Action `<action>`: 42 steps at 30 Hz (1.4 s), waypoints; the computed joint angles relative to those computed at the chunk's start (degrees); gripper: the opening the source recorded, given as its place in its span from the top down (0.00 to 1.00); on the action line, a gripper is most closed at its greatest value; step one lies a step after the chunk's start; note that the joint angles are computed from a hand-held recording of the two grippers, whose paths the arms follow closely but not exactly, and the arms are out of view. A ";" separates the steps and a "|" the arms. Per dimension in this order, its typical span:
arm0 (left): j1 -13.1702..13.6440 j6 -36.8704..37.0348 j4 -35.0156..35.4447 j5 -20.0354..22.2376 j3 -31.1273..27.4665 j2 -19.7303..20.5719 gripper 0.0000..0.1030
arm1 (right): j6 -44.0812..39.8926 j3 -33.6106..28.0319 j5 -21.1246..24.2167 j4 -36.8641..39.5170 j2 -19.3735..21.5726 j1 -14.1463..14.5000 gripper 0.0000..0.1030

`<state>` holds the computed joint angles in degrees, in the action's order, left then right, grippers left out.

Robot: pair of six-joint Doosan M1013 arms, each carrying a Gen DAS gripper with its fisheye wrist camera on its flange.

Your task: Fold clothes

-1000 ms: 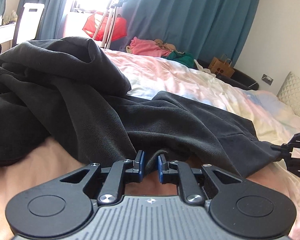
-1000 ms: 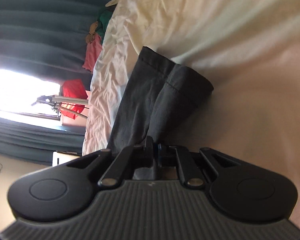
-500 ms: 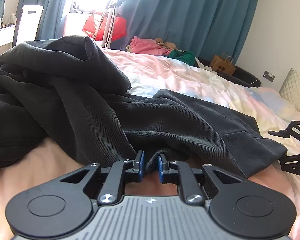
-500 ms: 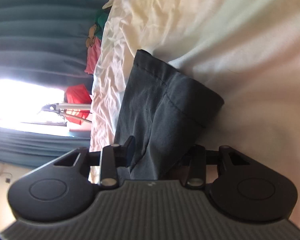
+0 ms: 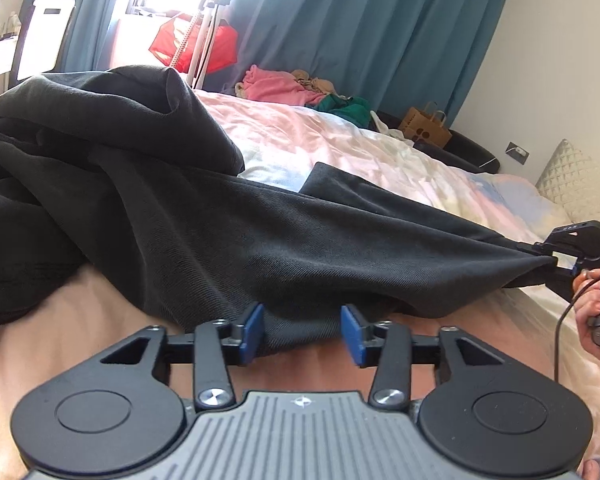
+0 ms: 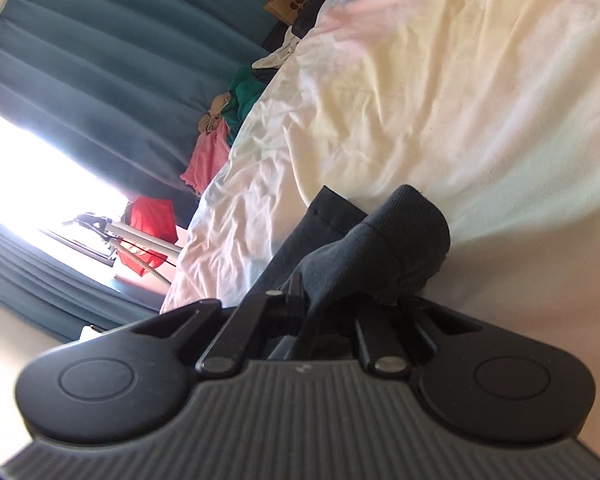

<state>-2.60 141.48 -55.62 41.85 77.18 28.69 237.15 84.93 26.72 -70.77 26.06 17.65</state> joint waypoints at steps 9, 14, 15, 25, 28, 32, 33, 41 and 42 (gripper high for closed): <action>4.39 -44.87 5.51 -1.36 -1.89 1.40 0.21 | 1.15 0.76 -1.83 -0.41 -0.02 -0.54 0.93; 7.36 -55.07 -8.69 -4.54 0.63 2.16 0.23 | 2.58 0.90 -1.87 -0.98 -0.07 -0.50 0.93; 7.57 -56.14 -10.69 -6.20 1.29 1.99 0.23 | 2.78 0.83 -1.68 -1.18 -0.02 -0.46 0.93; 7.98 -74.44 -4.88 -16.98 2.67 0.87 0.55 | 9.45 0.87 0.40 -5.61 0.23 -0.09 0.93; 7.82 -78.61 3.85 -15.39 1.68 0.33 0.82 | 9.29 0.68 1.88 -5.05 0.16 0.01 0.93; 8.30 -74.55 5.37 -15.58 1.28 -1.58 0.88 | 13.15 1.43 3.71 -7.36 -0.43 0.26 0.94; 8.58 -72.65 5.47 -16.07 1.19 -2.26 0.89 | 13.93 1.62 4.58 -8.25 -0.60 0.38 0.94; 12.80 -65.22 7.98 -11.28 -2.92 -5.57 0.92 | 24.53 4.50 10.19 -14.14 -2.29 1.11 0.94; 13.22 -65.03 8.27 -10.27 -3.21 -5.93 0.92 | 25.31 4.71 11.23 -14.34 -2.45 1.38 0.94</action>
<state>10.62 76.45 -47.35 31.58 73.97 22.76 262.46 89.64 37.95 -85.12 23.61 19.04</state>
